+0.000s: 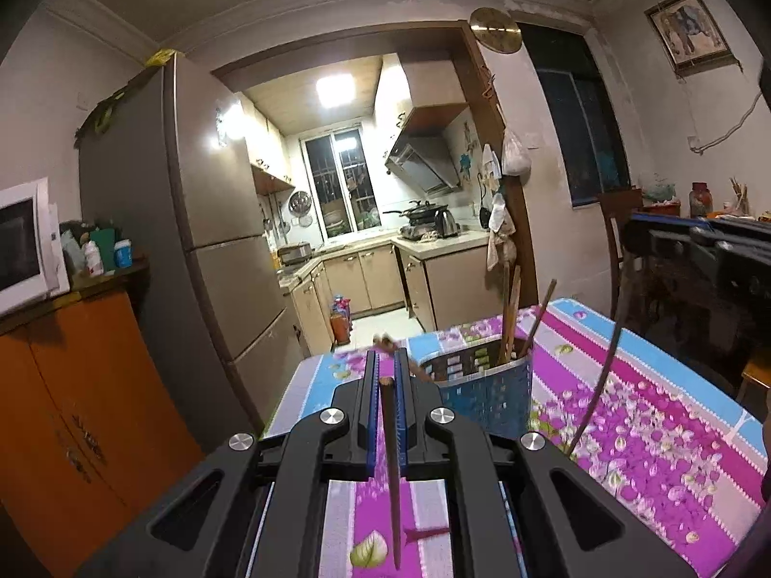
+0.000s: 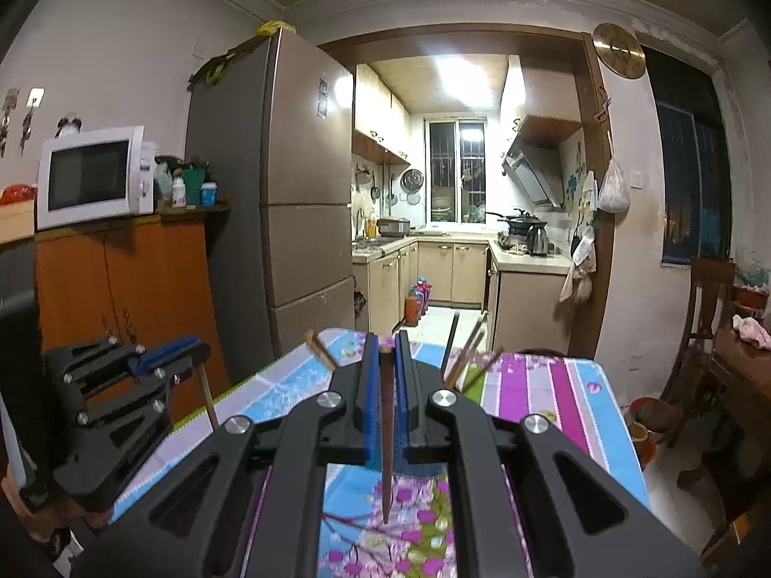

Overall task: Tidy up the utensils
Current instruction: 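Lower the chopsticks into the holder's metal cup and open both tools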

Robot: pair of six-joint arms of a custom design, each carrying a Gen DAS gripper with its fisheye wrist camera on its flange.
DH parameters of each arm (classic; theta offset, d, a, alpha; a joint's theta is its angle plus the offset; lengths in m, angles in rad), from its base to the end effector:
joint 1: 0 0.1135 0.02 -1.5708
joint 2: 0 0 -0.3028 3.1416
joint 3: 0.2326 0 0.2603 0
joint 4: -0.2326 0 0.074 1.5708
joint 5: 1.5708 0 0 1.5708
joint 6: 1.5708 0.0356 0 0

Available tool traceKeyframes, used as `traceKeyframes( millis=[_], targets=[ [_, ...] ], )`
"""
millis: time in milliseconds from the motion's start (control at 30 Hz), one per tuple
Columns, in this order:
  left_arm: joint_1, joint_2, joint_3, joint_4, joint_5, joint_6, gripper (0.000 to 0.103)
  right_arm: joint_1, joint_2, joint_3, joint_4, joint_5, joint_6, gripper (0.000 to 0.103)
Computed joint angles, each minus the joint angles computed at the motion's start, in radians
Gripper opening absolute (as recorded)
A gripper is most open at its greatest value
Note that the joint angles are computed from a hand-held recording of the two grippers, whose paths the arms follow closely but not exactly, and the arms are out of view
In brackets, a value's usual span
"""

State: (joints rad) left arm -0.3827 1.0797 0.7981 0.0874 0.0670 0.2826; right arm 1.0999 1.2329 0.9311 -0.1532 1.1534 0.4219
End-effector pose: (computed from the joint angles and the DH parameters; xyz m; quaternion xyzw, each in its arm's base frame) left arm 0.2261 -0.0936 0.3466 0.2722 0.7226 -0.0576 0.6328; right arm 0.1464 0.2158 0.3423 0.0357 0.7667 -0.0290 0.6404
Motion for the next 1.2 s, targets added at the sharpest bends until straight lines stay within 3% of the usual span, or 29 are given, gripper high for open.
traceKeyframes(
  millis=[267, 367, 600, 933, 1200],
  targets=[
    [-0.02, 0.225, 0.374, -0.104, 0.131, -0.071, 0.007, -0.196, 0.013, 0.12, 0.167, -0.133, -0.234, 0.005],
    [-0.03, 0.325, 0.534, -0.143, 0.164, -0.122, 0.007, -0.284, 0.048, 0.167, 0.196, -0.2, -0.263, 0.005],
    [-0.045, 0.521, 0.754, -0.111, 0.2, -0.235, 0.007, -0.437, 0.143, 0.208, 0.251, -0.316, -0.273, 0.005],
    [-0.064, 0.691, 0.73, -0.021, 0.187, -0.249, 0.007, -0.588, 0.213, 0.103, 0.298, -0.515, -0.087, 0.005],
    [-0.058, 0.75, 0.639, 0.041, 0.183, -0.243, 0.007, -0.604, 0.255, 0.03, 0.314, -0.56, 0.024, 0.006]
  ],
)
